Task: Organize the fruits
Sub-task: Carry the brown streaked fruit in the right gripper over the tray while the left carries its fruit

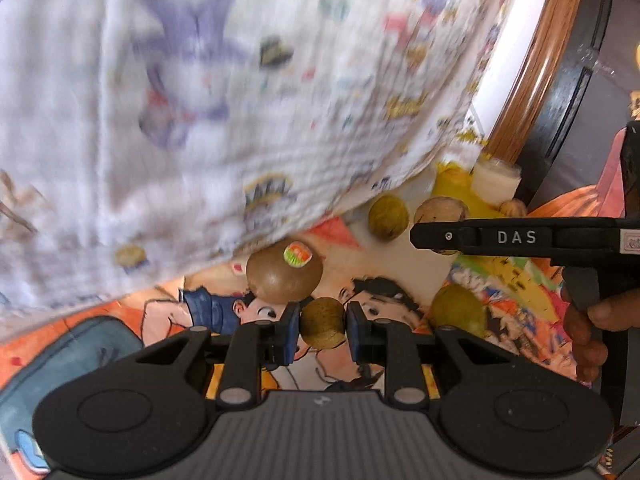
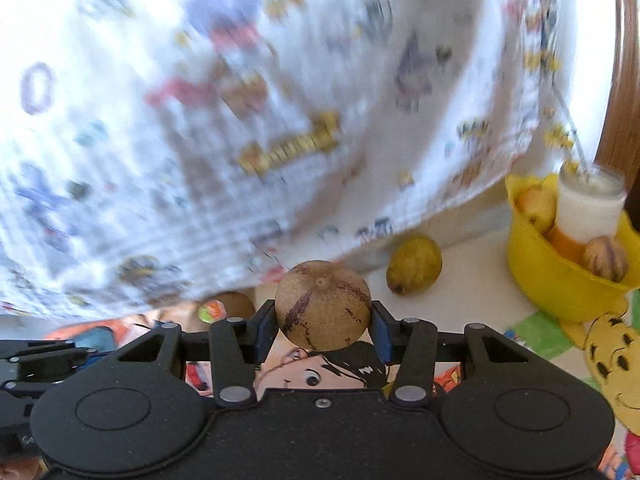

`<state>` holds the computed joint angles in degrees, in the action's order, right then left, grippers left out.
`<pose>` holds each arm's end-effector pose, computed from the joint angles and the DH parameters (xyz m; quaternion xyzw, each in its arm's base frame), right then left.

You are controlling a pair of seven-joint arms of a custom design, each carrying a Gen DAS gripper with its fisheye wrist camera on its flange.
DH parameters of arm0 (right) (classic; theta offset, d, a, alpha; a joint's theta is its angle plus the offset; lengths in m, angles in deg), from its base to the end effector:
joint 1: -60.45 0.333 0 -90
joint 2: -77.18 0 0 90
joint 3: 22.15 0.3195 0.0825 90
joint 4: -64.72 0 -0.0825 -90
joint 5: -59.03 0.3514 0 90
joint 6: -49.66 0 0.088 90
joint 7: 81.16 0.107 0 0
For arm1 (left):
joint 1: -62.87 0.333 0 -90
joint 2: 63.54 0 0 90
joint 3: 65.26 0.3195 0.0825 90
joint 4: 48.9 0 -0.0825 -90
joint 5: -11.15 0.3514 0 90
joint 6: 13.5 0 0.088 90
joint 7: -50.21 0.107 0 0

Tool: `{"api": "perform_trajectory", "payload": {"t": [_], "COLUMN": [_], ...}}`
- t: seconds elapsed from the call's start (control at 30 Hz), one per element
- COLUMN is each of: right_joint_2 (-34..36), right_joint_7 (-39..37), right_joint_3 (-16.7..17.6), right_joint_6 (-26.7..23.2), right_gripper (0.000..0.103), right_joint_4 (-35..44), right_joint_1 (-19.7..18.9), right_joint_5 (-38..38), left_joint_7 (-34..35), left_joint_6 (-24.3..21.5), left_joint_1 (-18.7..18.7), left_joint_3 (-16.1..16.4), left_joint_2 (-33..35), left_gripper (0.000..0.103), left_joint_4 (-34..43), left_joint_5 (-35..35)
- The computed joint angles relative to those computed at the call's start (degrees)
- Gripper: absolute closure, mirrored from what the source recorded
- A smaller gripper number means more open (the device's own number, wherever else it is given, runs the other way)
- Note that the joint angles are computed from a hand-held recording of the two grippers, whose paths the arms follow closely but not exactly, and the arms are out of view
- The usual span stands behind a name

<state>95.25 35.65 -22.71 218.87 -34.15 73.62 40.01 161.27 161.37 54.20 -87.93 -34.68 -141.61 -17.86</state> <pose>0.6440 0.1672 0.5263 -0.6487 0.6169 -0.2764 0.3497 0.6428 -0.2790 0.4712 -0.5254 0.7039 -0.4629 0.1190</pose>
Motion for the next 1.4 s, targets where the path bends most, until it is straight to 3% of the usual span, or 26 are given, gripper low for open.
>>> {"api": "perform_trajectory", "payload": {"t": [0.13,0.27,0.5,0.6,0.73,0.97,1.4], "right_joint_2": [-7.13,-14.68,-28.41,-34.76,-42.12,-52.21,-62.35], "right_joint_7": [8.77,20.12,35.36,39.86,42.66,46.27,62.37], "right_joint_3": [-4.5,-5.21,2.19,6.29,11.12,16.26,24.32], "right_joint_6": [1.49,-0.16,-7.04,-9.74,-13.75,-17.8,-27.36], "right_gripper": [0.053,0.053,0.053,0.053,0.053,0.053,0.053], "right_joint_4": [-6.35,-11.9,-21.37,-26.26,-32.01,-41.43,-55.36], "right_joint_1": [4.33,5.52,1.65,-0.58,-2.73,-3.93,-1.74], "right_joint_5": [-8.81,-20.99,-36.96,-39.38,-38.38,-33.93,-28.7], "left_joint_7": [5.04,12.75,31.44,39.16,44.41,50.44,59.49], "left_joint_6": [1.68,2.48,0.26,-2.99,-7.9,-16.29,-21.41], "left_joint_1": [4.88,10.49,20.14,22.87,23.2,19.66,9.52], "left_joint_3": [-5.75,-12.62,-24.01,-25.99,-25.02,-20.65,-12.89], "left_joint_2": [-3.27,-6.65,-13.08,-17.23,-22.48,-30.07,-30.79], "left_gripper": [0.077,0.077,0.077,0.077,0.077,0.077,0.076], "left_joint_4": [-3.49,-6.32,-10.08,-12.31,-15.78,-22.79,-28.39], "left_joint_5": [-3.88,-11.31,-30.72,-39.68,-47.18,-55.68,-54.5]}}
